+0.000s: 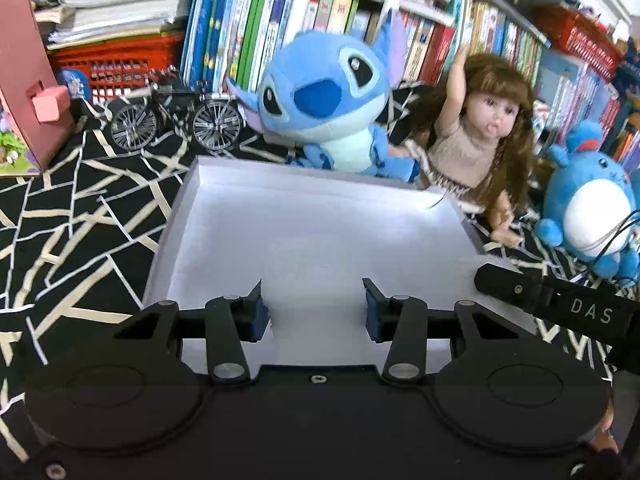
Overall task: Organize soft objects
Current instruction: 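Carry both items into the white box and open both tools to release them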
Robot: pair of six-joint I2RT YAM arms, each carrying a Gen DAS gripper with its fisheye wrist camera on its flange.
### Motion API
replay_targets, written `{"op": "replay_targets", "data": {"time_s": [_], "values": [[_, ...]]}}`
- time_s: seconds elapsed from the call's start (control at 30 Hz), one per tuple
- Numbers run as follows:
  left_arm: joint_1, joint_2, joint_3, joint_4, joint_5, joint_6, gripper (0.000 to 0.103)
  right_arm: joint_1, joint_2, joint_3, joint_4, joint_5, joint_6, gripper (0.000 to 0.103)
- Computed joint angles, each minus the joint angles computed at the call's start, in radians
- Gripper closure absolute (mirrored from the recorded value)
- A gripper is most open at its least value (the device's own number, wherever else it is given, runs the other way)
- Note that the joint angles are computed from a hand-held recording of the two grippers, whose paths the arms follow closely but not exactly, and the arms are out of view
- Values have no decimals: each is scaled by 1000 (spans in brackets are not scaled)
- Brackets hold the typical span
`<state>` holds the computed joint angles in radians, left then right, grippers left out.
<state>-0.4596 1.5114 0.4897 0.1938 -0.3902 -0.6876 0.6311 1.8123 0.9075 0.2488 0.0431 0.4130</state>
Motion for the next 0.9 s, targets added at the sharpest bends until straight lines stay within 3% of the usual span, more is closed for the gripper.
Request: {"op": "replay_targets", "data": {"time_s": [0.23, 0.9], "values": [[16, 133, 50, 50, -4, 19, 60, -11, 97, 83, -39, -11, 8, 58], [19, 206, 66, 75, 27, 22, 60, -5, 146, 114, -60, -16, -17, 57]]}}
